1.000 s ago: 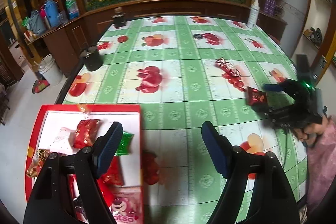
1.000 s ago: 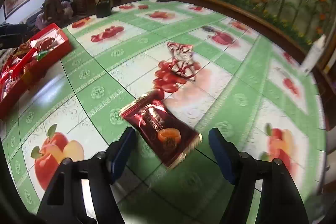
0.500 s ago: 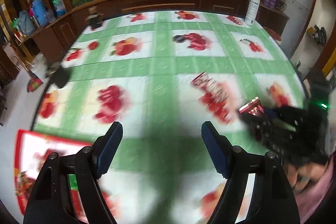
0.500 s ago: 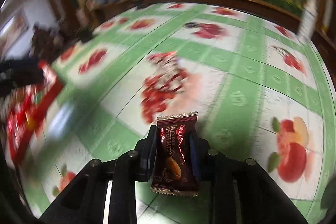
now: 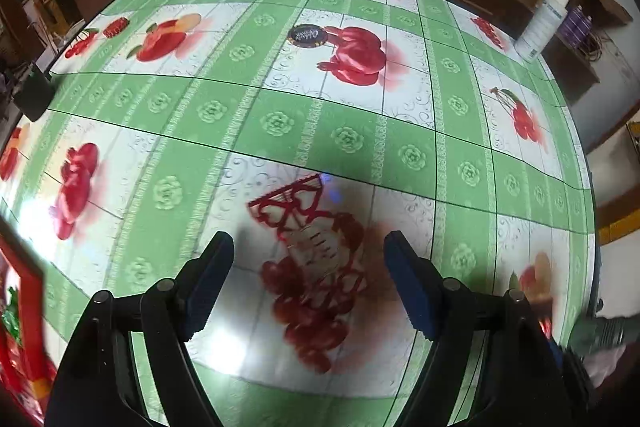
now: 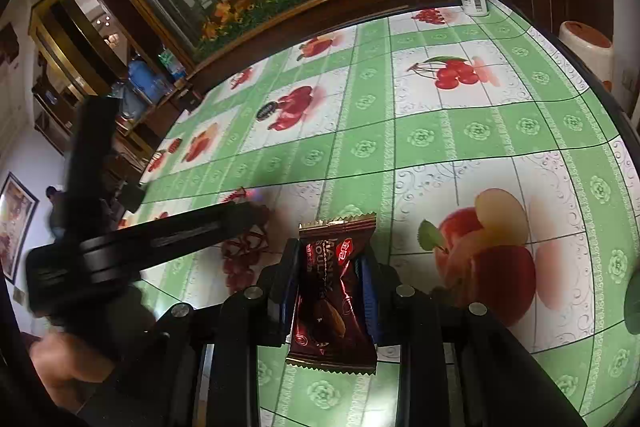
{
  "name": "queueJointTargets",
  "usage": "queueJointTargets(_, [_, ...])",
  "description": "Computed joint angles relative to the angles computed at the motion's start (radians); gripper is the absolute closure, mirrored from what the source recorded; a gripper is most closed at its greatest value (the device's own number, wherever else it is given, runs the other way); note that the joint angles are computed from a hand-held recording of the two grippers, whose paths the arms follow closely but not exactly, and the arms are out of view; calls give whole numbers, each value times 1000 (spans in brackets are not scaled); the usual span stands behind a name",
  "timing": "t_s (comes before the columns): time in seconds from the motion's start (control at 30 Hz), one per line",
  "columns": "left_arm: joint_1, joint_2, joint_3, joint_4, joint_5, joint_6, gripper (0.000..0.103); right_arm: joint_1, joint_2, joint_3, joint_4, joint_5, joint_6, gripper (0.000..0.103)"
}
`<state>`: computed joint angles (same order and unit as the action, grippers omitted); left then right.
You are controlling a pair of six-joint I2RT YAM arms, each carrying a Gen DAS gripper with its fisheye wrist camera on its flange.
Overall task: Organize snacks
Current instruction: 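Grasp the white-and-red printed packet with the left tool while the right tool holds the chocolate packet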
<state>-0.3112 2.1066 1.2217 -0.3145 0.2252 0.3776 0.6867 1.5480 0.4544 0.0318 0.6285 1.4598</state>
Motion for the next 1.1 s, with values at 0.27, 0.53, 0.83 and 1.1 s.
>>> queueJointTargets(0.27, [-13,4,-55,127,11,49,78,-5,-36,-38,12,-16,33,74])
queueJointTargets(0.53, [73,-18,-64,47,76,225,84,3,-33,-28,-13,-12,48,74])
queueJointTargets(0.83, [369,-113,-68,-148,282,540,84,16,-21,-96,229,-43,-8,74])
queueJointTargets(1.1, [726,-95,50,-358,498,932,84,118,124,28,267,83,34,74])
